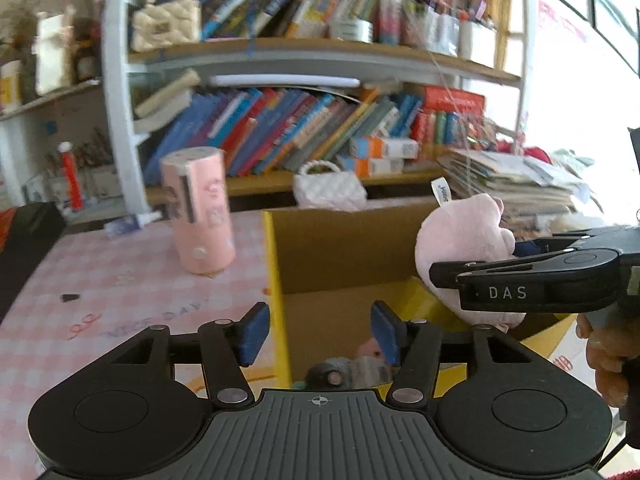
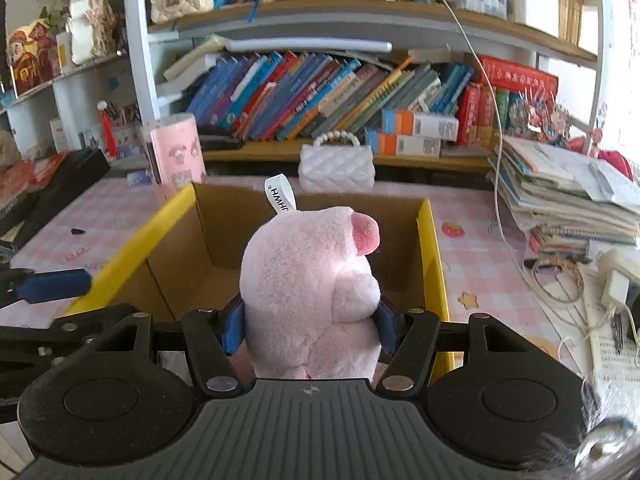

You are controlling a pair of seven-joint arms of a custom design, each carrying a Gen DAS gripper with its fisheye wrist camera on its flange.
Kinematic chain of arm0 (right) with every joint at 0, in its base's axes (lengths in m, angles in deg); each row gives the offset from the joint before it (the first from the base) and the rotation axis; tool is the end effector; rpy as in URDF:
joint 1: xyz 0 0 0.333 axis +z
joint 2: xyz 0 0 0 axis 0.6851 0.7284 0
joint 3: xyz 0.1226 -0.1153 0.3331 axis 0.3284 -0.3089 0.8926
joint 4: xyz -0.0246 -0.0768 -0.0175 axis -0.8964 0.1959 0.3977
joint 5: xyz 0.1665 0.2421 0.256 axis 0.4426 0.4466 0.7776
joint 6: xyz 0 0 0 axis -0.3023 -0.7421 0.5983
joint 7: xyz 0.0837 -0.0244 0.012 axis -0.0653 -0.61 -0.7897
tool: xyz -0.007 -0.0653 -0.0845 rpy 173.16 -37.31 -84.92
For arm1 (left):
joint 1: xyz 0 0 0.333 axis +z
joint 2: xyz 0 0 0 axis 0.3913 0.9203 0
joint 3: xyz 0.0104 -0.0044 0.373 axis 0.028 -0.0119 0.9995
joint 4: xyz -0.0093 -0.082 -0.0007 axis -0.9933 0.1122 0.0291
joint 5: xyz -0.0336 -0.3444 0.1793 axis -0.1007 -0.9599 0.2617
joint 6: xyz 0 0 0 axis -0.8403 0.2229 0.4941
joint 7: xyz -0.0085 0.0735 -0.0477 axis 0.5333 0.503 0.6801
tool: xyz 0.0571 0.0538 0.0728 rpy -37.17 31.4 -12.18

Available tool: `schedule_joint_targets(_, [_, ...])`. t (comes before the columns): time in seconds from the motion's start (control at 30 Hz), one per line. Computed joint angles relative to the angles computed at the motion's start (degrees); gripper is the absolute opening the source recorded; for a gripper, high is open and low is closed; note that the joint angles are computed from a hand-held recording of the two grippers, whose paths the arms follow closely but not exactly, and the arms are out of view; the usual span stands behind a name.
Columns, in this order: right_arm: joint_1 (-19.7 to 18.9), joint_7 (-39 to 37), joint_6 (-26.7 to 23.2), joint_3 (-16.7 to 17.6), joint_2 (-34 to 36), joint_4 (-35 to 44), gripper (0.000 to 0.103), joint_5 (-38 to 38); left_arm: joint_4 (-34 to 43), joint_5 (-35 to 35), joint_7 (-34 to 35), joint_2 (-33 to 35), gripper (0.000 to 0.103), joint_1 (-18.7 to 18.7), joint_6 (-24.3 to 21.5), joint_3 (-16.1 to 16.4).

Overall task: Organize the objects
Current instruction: 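Open both grippers to drop the white box and pink pig into the box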

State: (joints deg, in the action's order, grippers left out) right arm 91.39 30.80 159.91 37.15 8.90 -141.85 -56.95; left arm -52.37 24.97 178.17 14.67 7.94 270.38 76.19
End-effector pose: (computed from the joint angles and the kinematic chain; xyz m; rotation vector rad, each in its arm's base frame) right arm 0.6679 0.3551 0.4305 -1.7759 1.3955 -0.6833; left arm 0.6034 -0.1255 0.4314 -1.4937 1.7586 -0.9934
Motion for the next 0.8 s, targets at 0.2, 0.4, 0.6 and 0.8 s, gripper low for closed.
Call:
schedule_joint_targets(0.2, [-3.55,-2.32,-2.05,5.13,0.93,3.12,0.059,-1.56,-2.96,-11.09,5.61,-2.2,0.063,-5.63,1.9,4.73])
schedule_joint_targets(0.4, [0.2,-2.6,-1.85,0.28,3.81,5.18,0.063,-4.63,-4.67,-24.26,14.27,-3.8,0.068,-8.96,2.95,6.17])
schedule_joint_targets(0.6, [0.94,-1.06,-5.17,-1.06,5.06,7.15,0.072,-7.14,-5.66,-36.61,23.46,-4.83,0.079,-11.36,3.9,6.18])
schedule_joint_targets(0.8, [1.64,2.52,-4.81,-1.02,3.89,5.13,0.093,-9.0,-6.51,-44.67,28.96,-6.08,0.09,-10.49,5.1,3.98])
